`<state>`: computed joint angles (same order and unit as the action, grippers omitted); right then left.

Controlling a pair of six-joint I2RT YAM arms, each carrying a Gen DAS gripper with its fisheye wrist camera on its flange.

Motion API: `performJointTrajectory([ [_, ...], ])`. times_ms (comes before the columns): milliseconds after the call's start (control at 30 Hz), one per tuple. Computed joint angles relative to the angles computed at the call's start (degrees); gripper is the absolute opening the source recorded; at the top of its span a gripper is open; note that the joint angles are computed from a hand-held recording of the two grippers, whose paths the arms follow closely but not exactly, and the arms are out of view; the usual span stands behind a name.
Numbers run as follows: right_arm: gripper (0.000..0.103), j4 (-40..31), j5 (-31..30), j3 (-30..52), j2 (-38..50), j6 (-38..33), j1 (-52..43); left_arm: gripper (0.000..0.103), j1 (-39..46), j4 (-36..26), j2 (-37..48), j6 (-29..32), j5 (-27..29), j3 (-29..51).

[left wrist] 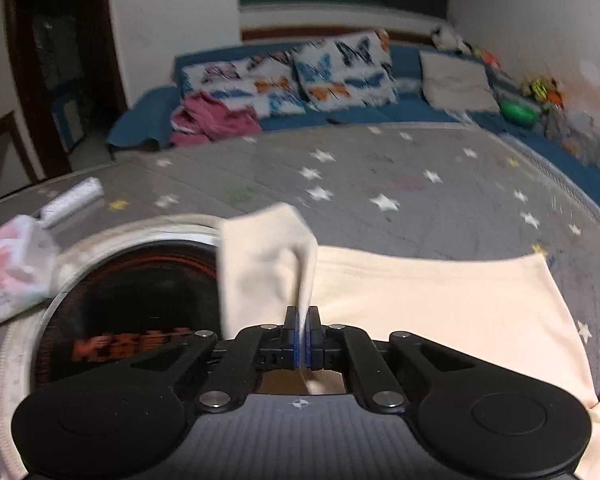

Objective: Fold clothes

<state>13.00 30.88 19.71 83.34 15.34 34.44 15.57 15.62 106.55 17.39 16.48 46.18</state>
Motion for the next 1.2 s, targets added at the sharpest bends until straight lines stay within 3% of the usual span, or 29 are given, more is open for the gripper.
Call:
performJointTrajectory([
  [233,0.003,-7.2,6.3,-7.1,-13.7,6.3,-2.8,0.003,14.7,-0.4,-10.8,-1.4,7.3,-8.1],
  [367,0.003,-12.2,6.2,-10.3,-20.5,9.1,-6.3,0.003,25.4,-4.1,-14.1,2.0,12.8,-11.1],
  [467,0.003,-15.8,5.7,-11.7,-24.0,11.1,-7.0,0.003,31.0,-6.0,-13.5,7.6,13.1,-12.8],
  [633,0.011,-21.3,5.3,-10.5,-28.6,13.4,1.0,0.013,35.8,-7.7,-11.7,11.8,12.7,-13.3],
  [767,0.025,-20.3,1.8,-7.8,-27.2,13.0,9.1,0.021,36.0,-5.8,-16.0,12.6,13.5,-16.5],
  [867,0.025,-18.0,-2.5,-5.2,-24.0,11.0,14.4,0.022,36.7,-6.3,-20.8,15.9,16.1,-19.6],
  [1000,0.025,-13.8,-9.0,-1.4,-17.5,7.6,19.6,0.032,40.1,-14.8,-26.5,25.4,24.1,-21.1],
  [1067,0.025,-12.0,-11.0,0.7,-13.7,5.9,22.9,0.040,42.2,-23.8,-28.0,33.2,28.3,-20.2],
  [1133,0.025,-11.2,-12.8,3.0,-10.5,4.5,26.0,0.041,43.0,-32.7,-27.5,41.9,30.2,-19.0],
  [1200,0.025,-10.2,-14.9,5.2,-7.1,3.0,28.5,0.041,42.8,-37.1,-27.2,49.5,30.3,-19.8],
])
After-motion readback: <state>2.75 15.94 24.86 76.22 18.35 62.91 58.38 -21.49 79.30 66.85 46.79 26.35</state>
